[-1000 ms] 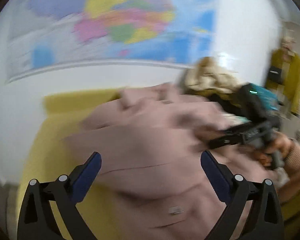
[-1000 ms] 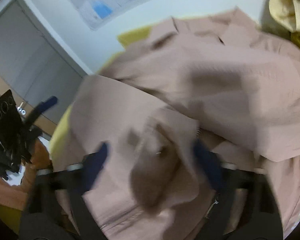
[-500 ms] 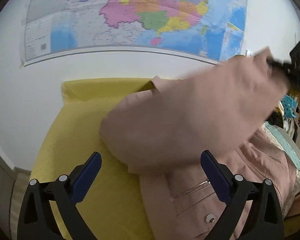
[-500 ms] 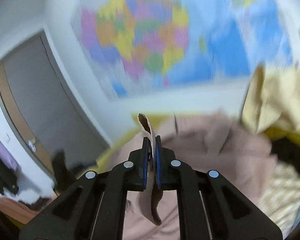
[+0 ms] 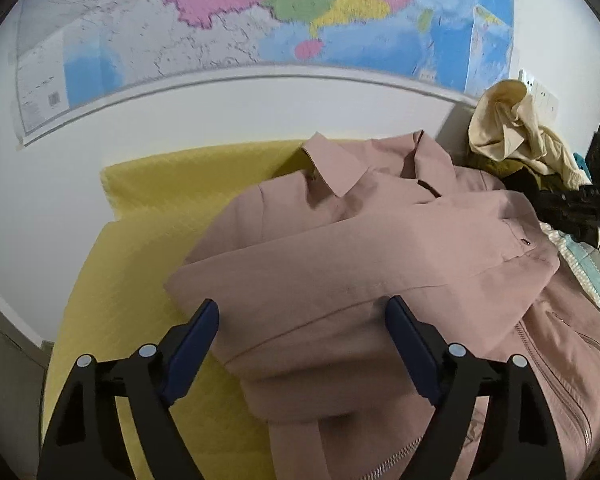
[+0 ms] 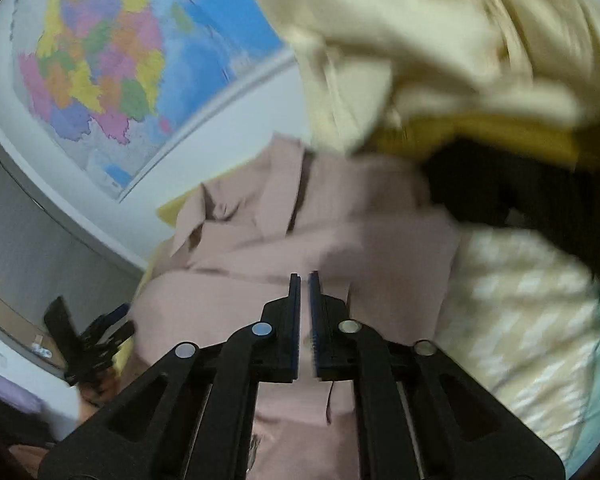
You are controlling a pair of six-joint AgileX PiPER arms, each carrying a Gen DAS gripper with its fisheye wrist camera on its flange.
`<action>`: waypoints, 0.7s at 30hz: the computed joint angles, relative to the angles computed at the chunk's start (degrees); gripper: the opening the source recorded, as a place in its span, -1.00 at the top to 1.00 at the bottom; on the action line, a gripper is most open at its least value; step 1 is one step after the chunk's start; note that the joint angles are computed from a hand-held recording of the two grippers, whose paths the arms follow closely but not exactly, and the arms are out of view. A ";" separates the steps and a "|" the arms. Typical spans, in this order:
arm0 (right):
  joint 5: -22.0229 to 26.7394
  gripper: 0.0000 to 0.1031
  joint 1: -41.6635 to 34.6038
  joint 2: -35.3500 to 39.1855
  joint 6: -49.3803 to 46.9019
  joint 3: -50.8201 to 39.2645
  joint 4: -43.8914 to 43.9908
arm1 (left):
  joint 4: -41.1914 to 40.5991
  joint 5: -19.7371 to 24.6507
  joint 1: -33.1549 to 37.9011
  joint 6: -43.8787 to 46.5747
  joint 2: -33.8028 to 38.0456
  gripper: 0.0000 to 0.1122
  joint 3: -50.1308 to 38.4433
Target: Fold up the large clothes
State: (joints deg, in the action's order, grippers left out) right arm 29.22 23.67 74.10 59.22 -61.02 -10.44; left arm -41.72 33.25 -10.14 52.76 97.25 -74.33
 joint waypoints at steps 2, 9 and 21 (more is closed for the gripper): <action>0.47 -0.47 1.86 0.70 -0.85 0.29 -0.06 | -1.24 1.25 0.30 0.74 0.78 -0.47 -0.93; 11.76 -0.13 5.51 8.41 -2.25 -7.49 -3.80 | 0.40 1.57 -0.38 -1.37 1.86 -0.47 -2.69; 7.65 0.92 0.56 -4.79 0.23 0.24 -5.43 | -2.12 1.30 0.66 2.22 -0.82 -0.51 -1.58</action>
